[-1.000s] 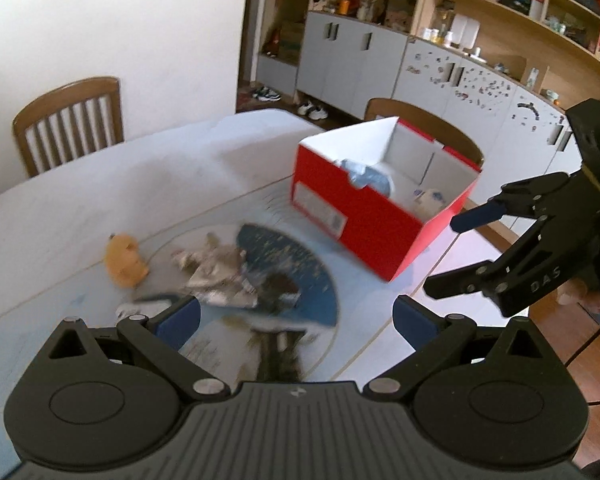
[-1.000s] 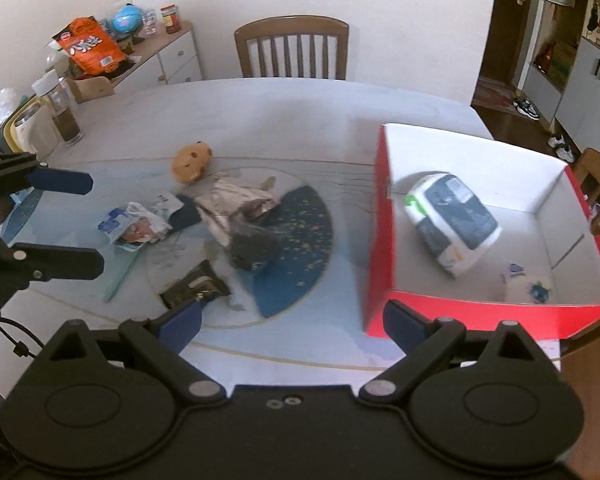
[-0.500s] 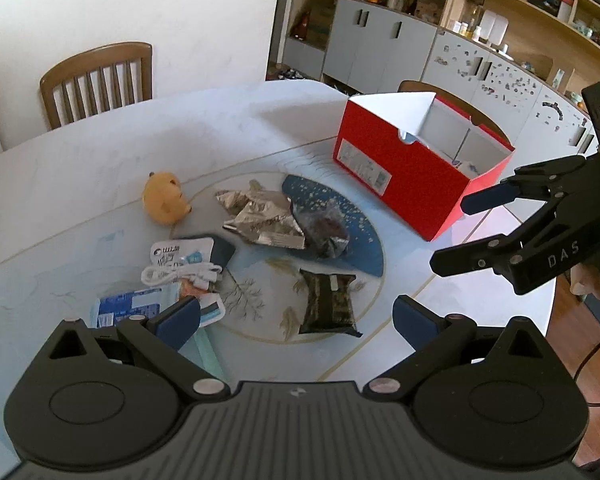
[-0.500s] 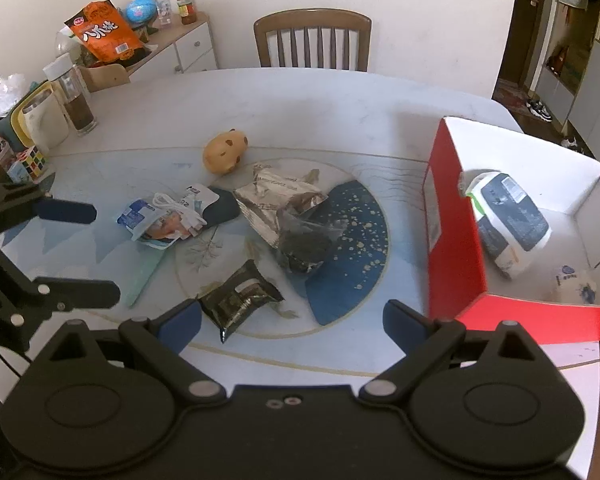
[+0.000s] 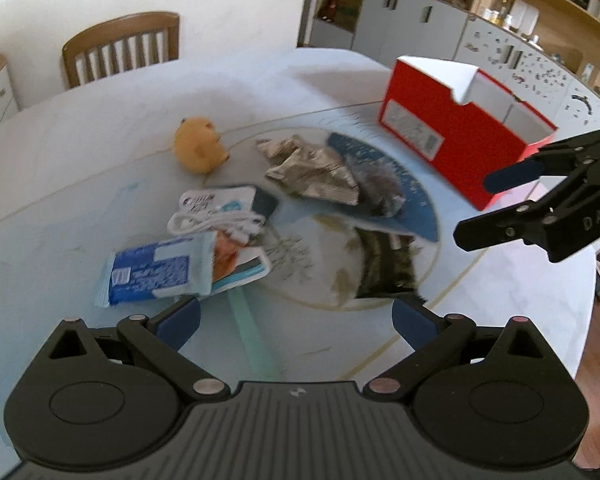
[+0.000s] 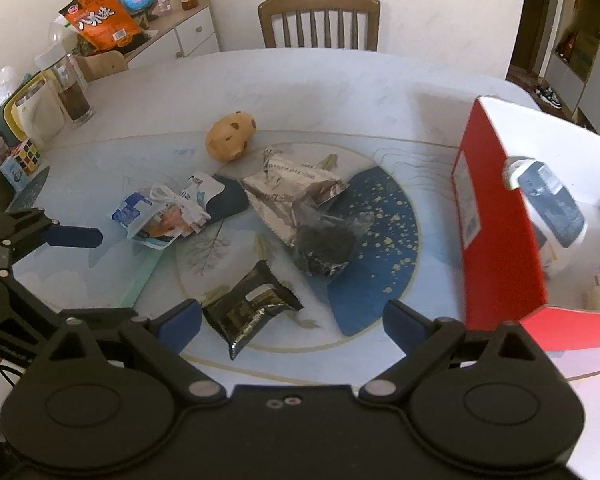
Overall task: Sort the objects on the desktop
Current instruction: 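Withdraw the left tool from the box back over the table, then grasp the teal toothbrush with the left gripper while the right grasps the black packet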
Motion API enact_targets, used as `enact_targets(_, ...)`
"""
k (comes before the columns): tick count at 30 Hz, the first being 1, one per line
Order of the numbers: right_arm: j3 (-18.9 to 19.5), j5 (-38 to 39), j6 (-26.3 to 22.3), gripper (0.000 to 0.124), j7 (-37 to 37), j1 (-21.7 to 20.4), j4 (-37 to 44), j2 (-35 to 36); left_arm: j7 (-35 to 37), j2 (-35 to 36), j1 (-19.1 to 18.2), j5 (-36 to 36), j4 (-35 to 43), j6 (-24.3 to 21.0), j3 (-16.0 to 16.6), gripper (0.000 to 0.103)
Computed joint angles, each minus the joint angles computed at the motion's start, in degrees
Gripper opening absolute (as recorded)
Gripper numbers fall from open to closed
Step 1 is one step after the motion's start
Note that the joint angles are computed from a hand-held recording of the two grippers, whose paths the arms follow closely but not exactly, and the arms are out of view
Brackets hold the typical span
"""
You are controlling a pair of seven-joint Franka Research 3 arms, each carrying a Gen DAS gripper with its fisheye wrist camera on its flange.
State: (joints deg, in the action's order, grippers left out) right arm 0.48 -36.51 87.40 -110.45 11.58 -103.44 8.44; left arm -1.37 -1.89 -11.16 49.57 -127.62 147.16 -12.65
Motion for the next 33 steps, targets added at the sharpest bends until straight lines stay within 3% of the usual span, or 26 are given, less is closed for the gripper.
enact_targets(6,-0.8,-0.8,2.7,0.098,0.8,-1.2,-1.5,-0.1,-1.9,0.8,0.3,0.0,-0.9,0.9,0.4,0.102)
enact_targets(16,-1.9,-0.5,6.7,0.096,1.6,-3.6,-3.4,-0.3,-3.9,1.9,-0.3,-0.1,-1.0,0.1,0.5,0.089)
enact_targets(20,-2.4,0.4,7.1,0.093,3.2,-4.4,-3.3,0.4,-4.0,2.6,-0.6,-0.8,-0.7,-0.3,0.5,0.077)
enact_targets(27,-2.9,2.3,9.0,0.087,7.7,-5.6,-4.7,0.3,-2.9,4.1,-1.8,-0.4,1.7,-5.2,0.4,0.064)
enact_targets(33,-2.9,2.9,8.4,0.082,8.8,-6.0,-3.7,1.1,-2.8,4.6,-2.6,-0.1,2.8,-7.9,0.6,0.04)
